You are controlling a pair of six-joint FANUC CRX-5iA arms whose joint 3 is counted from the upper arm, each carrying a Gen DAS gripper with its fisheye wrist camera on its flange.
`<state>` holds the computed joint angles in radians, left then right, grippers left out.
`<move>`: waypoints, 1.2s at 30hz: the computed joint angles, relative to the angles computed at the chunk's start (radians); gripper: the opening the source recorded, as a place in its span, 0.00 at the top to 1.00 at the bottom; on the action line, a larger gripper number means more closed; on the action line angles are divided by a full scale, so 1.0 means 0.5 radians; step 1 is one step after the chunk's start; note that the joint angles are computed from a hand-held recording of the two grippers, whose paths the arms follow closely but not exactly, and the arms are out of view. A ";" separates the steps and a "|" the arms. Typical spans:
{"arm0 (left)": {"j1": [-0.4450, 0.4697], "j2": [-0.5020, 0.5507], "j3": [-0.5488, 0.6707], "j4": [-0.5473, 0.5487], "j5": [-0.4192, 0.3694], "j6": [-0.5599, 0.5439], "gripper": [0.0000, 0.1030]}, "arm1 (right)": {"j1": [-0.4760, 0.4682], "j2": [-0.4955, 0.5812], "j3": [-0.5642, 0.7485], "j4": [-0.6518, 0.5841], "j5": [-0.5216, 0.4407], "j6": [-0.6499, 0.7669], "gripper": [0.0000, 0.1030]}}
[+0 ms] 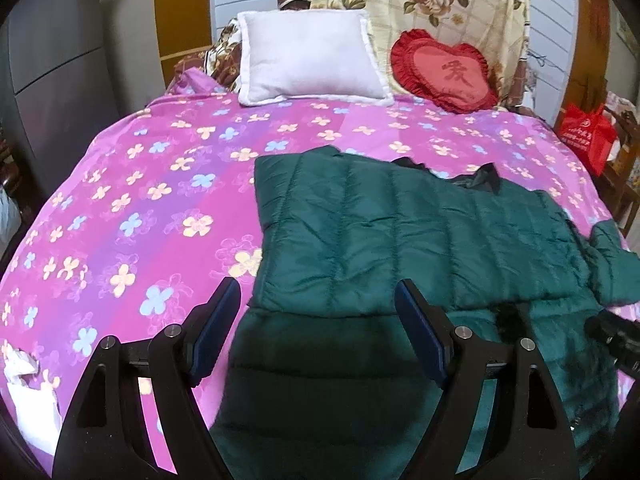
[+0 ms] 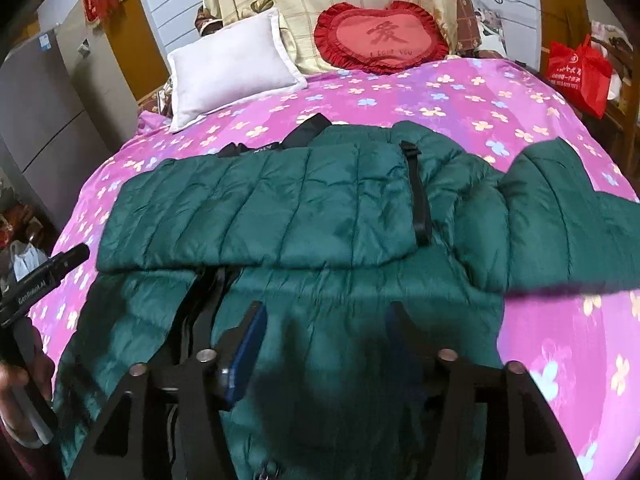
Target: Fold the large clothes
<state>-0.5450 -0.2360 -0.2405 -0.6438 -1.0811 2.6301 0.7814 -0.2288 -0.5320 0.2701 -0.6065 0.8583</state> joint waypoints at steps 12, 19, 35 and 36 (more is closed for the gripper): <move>-0.437 0.084 0.156 -0.121 -0.265 0.181 0.22 | 0.080 -0.299 -0.200 0.189 -0.054 -0.182 0.36; -0.474 0.142 0.136 -0.117 -0.173 0.244 0.22 | 0.188 -0.393 -0.356 0.422 -0.087 -0.424 0.36; -0.402 0.130 0.042 0.020 -0.051 0.195 0.22 | 0.342 -0.402 -0.440 0.429 -0.143 -0.552 0.34; -0.394 0.127 0.037 0.037 -0.039 0.188 0.22 | 0.348 -0.410 -0.447 0.442 -0.145 -0.571 0.34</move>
